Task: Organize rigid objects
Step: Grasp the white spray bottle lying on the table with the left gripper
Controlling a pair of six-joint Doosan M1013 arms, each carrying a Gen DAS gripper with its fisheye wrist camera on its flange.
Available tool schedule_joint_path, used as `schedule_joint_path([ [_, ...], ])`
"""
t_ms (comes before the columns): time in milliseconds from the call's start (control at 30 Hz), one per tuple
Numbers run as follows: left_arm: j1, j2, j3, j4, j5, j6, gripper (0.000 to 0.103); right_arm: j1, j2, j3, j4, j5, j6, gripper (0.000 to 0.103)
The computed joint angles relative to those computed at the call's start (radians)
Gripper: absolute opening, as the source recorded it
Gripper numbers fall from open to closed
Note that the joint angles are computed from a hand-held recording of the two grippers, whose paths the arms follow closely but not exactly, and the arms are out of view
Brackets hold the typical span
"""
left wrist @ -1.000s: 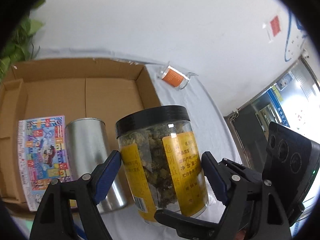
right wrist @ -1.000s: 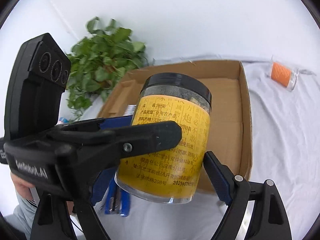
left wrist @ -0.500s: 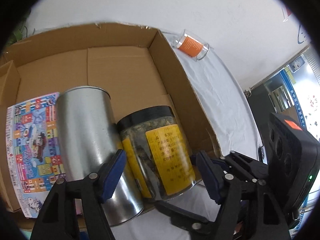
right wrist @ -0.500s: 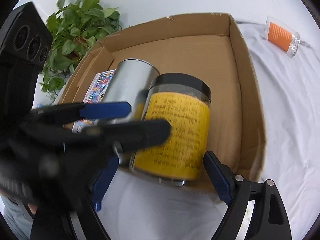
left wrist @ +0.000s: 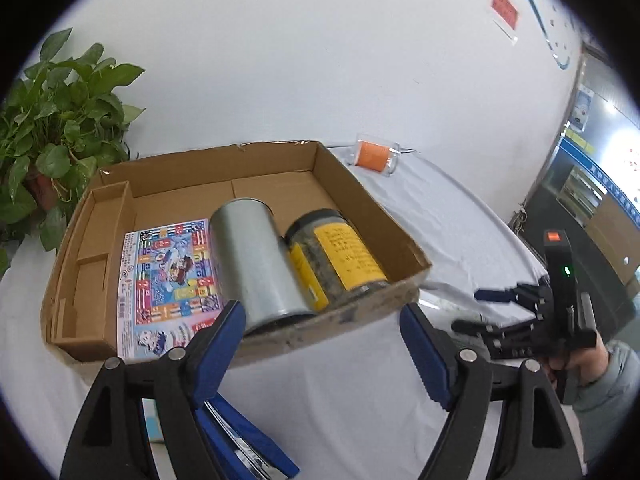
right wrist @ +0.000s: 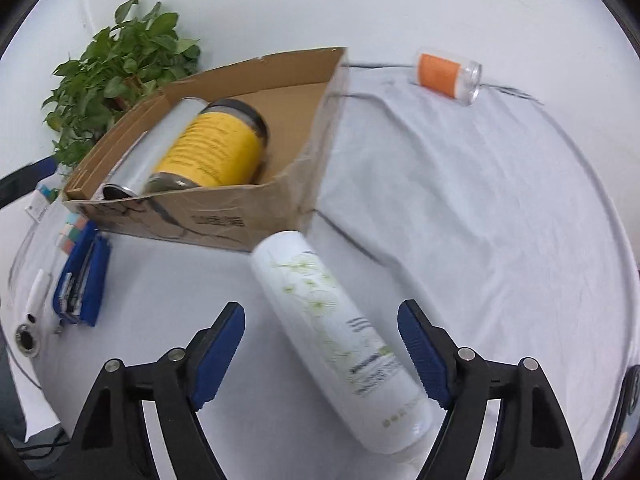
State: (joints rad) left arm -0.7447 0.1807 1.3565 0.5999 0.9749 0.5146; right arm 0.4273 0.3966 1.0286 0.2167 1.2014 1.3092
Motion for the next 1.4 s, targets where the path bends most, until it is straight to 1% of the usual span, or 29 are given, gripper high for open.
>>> schedule_joint_path([
  [33,-0.011,0.001,0.004,0.002,0.011,0.001,0.079,0.007,-0.003,0.008,-0.025,-0.027,0.0,0.076],
  [67,-0.014,0.002,0.004,-0.008,0.016,0.011,0.079,0.008,-0.006,0.014,-0.039,-0.045,-0.007,0.067],
  [100,-0.02,0.003,0.006,-0.019,0.013,0.018,0.079,0.007,-0.004,0.014,-0.023,-0.036,-0.02,0.053],
  [133,-0.025,0.0,0.014,-0.035,0.001,0.023,0.079,0.009,0.006,0.001,0.003,-0.014,-0.028,0.045],
  [200,-0.027,0.0,0.014,-0.07,-0.017,0.049,0.079,0.027,0.0,0.02,-0.016,-0.038,-0.052,0.044],
  [267,-0.03,0.007,0.01,-0.107,-0.029,0.092,0.079,0.047,-0.02,0.054,-0.033,-0.074,-0.114,0.043],
  [300,-0.031,0.013,0.004,-0.125,-0.025,0.119,0.079,0.055,-0.032,0.072,-0.011,-0.077,-0.137,0.042],
  [333,-0.032,0.02,-0.004,-0.148,-0.025,0.155,0.079,0.05,-0.041,0.083,0.04,-0.069,-0.187,0.04],
  [367,-0.035,0.027,-0.012,-0.164,-0.025,0.179,0.079,0.046,-0.049,0.093,0.09,-0.056,-0.241,0.035],
  [400,-0.034,0.033,-0.017,-0.191,-0.034,0.215,0.079,0.041,-0.061,0.11,0.142,-0.039,-0.32,0.034],
  [433,-0.031,0.039,-0.022,-0.228,-0.048,0.258,0.079,0.039,-0.077,0.136,0.174,-0.034,-0.399,0.034],
  [467,-0.027,0.048,-0.029,-0.272,-0.058,0.306,0.079,0.041,-0.102,0.176,0.198,-0.054,-0.488,0.035],
  [533,-0.015,0.074,-0.05,-0.364,-0.067,0.416,0.079,0.044,-0.137,0.228,0.224,-0.078,-0.555,0.036],
  [600,-0.011,0.111,-0.085,-0.419,-0.041,0.505,0.079,0.034,-0.162,0.261,0.264,-0.071,-0.551,0.036],
  [667,-0.009,0.148,-0.117,-0.46,-0.016,0.613,0.079,0.019,-0.196,0.305,0.296,-0.104,-0.536,0.037],
  [700,-0.01,0.161,-0.127,-0.461,-0.006,0.645,0.079,0.011,-0.211,0.327,0.307,-0.118,-0.514,0.038],
  [767,-0.01,0.189,-0.145,-0.501,0.015,0.74,0.079,-0.008,-0.234,0.367,0.331,-0.118,-0.476,0.039],
  [800,-0.01,0.188,-0.136,-0.516,-0.009,0.765,0.076,-0.019,-0.245,0.389,0.354,-0.125,-0.487,0.042],
  [833,-0.01,0.19,-0.139,-0.535,-0.005,0.788,0.073,-0.023,-0.252,0.399,0.355,-0.124,-0.489,0.043],
  [867,-0.004,0.188,-0.138,-0.572,-0.009,0.816,0.066,-0.025,-0.256,0.404,0.357,-0.124,-0.491,0.044],
  [900,0.0,0.186,-0.137,-0.602,-0.007,0.833,0.063,-0.028,-0.255,0.402,0.357,-0.118,-0.495,0.044],
  [1000,0.012,0.168,-0.117,-0.671,-0.006,0.848,0.062,-0.04,-0.235,0.376,0.366,-0.081,-0.54,0.044],
  [1033,0.015,0.164,-0.112,-0.697,0.003,0.859,0.062,-0.042,-0.226,0.361,0.35,-0.07,-0.557,0.044],
  [1100,0.008,0.156,-0.097,-0.694,-0.003,0.868,0.061,-0.046,-0.199,0.314,0.303,-0.028,-0.61,0.051],
  [1167,0.006,0.167,-0.106,-0.704,0.02,0.896,0.061,-0.042,-0.175,0.262,0.242,-0.006,-0.655,0.052],
  [1200,0.01,0.177,-0.114,-0.719,0.031,0.895,0.061,-0.039,-0.173,0.249,0.198,-0.015,-0.647,0.052],
  [1267,0.018,0.192,-0.123,-0.764,0.054,0.888,0.052,-0.031,-0.165,0.229,0.107,-0.051,-0.57,0.051],
  [1333,0.011,0.199,-0.122,-0.758,0.046,0.867,0.051,-0.02,-0.158,0.211,-0.016,-0.063,-0.382,0.052],
  [1400,0.007,0.202,-0.126,-0.761,0.043,0.83,0.051,-0.023,-0.162,0.203,-0.061,-0.028,-0.19,0.054],
])
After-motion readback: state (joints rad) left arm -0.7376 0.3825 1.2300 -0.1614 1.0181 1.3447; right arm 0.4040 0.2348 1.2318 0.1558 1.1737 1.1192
